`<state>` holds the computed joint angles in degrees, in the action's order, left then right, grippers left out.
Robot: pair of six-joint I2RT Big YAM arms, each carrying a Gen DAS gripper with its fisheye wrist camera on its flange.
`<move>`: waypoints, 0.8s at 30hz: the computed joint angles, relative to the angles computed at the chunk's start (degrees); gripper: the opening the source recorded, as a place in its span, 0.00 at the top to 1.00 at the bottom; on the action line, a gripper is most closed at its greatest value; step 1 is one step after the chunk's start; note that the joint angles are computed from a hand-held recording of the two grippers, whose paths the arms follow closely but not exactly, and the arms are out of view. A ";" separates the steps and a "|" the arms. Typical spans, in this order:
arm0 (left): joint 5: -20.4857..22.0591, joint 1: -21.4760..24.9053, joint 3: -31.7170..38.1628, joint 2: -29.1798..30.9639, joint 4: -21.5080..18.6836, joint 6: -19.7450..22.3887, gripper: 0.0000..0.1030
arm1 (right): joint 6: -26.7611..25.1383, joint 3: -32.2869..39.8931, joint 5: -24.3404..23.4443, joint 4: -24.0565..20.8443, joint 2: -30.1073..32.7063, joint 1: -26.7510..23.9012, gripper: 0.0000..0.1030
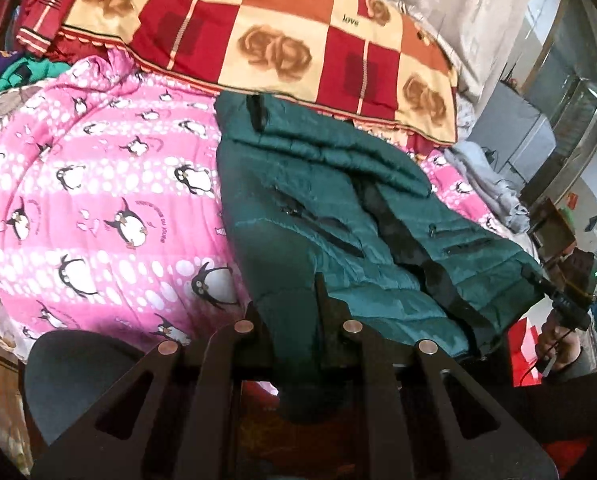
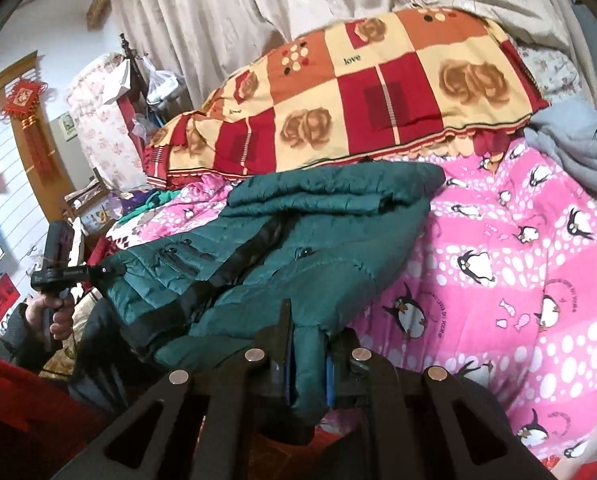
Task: Fold large clothes
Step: 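Lift the hem with both tools and fold it toward the collar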
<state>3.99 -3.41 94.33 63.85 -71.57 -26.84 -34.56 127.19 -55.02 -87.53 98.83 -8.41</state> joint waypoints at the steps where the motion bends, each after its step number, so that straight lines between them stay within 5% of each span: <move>1: -0.26 -0.15 -0.38 -0.73 0.21 -0.39 0.89 | -0.51 -0.05 -0.56 -0.58 -0.36 -0.42 0.90; 17: -2.88 -2.88 2.32 -5.68 3.33 -3.61 0.89 | -7.27 3.22 -6.82 -6.85 -3.03 -5.35 0.90; 21: -5.25 -3.36 4.21 -4.62 5.21 -3.27 0.89 | -5.17 4.86 -8.16 -4.59 -2.47 -5.52 0.90; 24: -6.02 -2.29 5.26 -3.00 7.13 -4.09 0.89 | 0.95 5.60 -7.96 1.02 -1.57 -4.51 0.90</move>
<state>-2.03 -5.70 99.59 60.85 -64.45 -30.93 -33.60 132.79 -62.98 -86.51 97.25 -12.92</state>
